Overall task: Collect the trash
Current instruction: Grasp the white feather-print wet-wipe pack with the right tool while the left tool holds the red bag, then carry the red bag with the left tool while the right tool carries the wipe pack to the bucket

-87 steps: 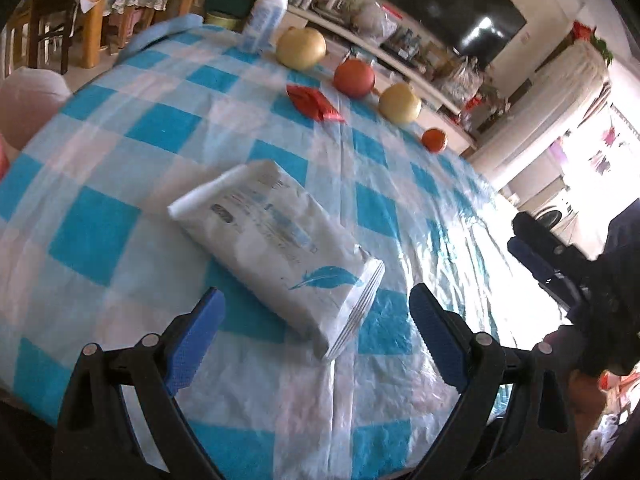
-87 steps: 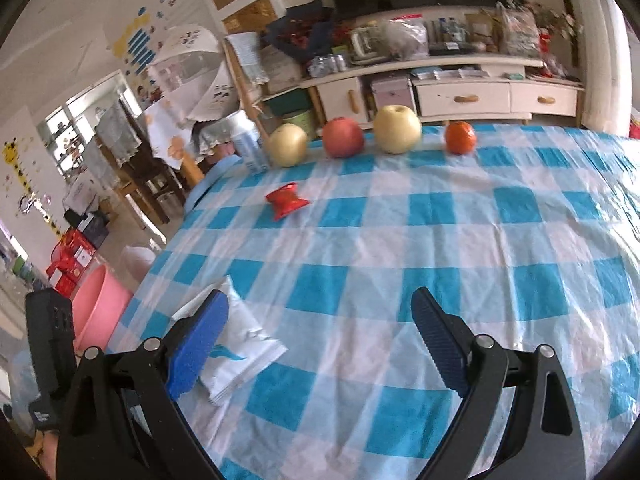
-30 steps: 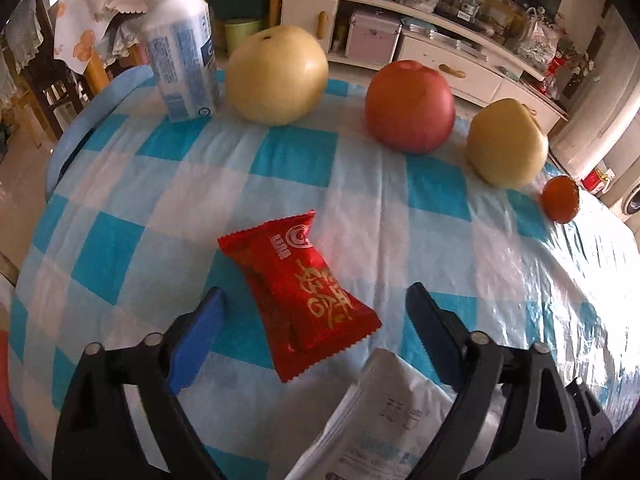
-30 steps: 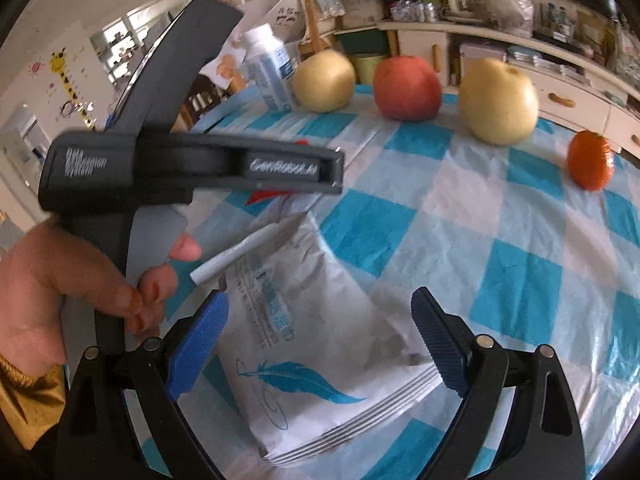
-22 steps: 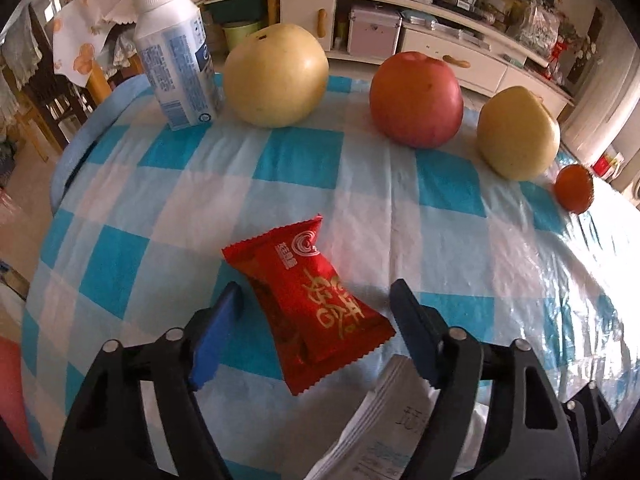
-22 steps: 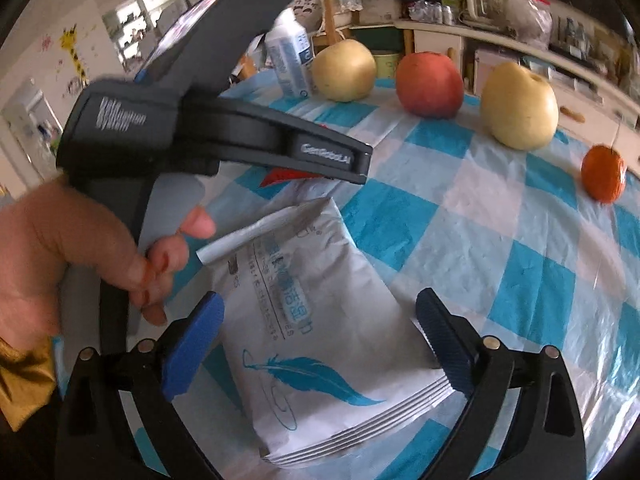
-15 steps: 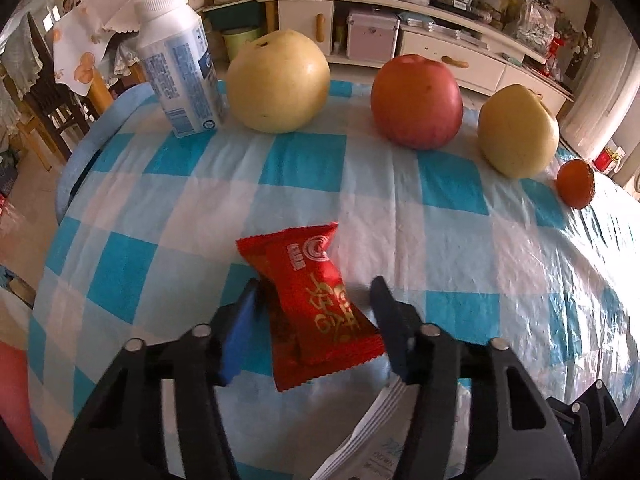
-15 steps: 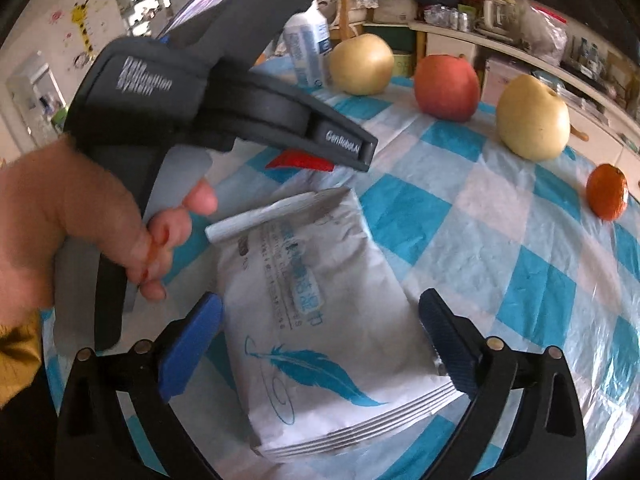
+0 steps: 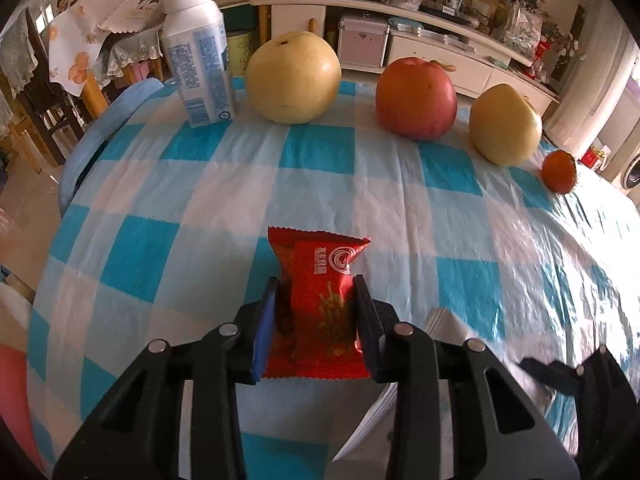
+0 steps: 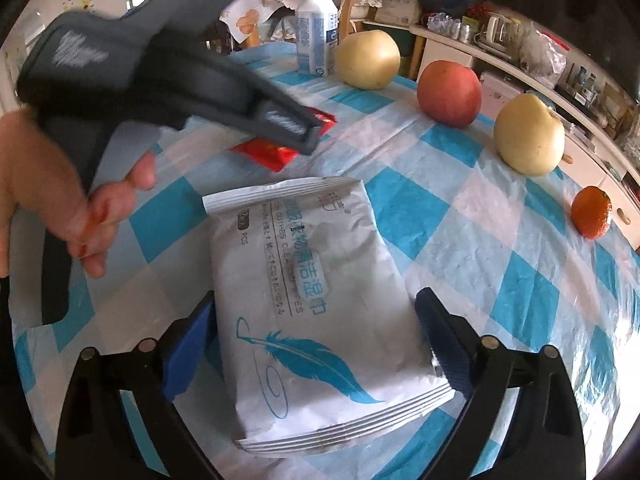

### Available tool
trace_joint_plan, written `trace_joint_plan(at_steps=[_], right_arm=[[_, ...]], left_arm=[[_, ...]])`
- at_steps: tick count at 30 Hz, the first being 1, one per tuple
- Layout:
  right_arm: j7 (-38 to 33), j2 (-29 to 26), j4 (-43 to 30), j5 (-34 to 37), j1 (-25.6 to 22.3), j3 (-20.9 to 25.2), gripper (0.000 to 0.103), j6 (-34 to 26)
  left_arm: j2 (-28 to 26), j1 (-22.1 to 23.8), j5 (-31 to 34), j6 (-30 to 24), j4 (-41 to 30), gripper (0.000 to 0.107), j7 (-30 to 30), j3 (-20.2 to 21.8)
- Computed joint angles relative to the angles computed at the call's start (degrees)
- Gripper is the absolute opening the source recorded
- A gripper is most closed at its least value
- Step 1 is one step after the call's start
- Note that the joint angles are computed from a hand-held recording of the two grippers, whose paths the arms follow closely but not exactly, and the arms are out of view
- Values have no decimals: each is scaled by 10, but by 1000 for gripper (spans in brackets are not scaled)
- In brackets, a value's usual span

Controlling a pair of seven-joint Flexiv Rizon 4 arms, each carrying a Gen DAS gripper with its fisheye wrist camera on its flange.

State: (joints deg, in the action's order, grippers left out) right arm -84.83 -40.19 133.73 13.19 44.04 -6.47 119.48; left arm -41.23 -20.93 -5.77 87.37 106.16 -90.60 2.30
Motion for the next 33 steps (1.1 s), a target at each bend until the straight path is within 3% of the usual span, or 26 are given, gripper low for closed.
trace_joint_plan(at_steps=[3, 16, 24, 27, 33], right_arm=[[-2, -1, 5, 3, -2, 4, 82, 14], [-9, 1, 12, 40, 32, -6, 78, 22], [4, -2, 18, 96, 87, -37, 77, 23], [21, 0, 24, 102, 79, -25, 77, 30], [51, 3, 34, 115, 65, -1, 77, 52]], left_arm=[[12, 26, 0, 30, 31, 37, 9, -26], [73, 101, 0, 129, 156, 37, 51, -91], [105, 109, 10, 182, 218, 37, 59, -88], [116, 133, 23, 203, 244, 37, 56, -105], [129, 122, 34, 259, 284, 37, 56, -78]])
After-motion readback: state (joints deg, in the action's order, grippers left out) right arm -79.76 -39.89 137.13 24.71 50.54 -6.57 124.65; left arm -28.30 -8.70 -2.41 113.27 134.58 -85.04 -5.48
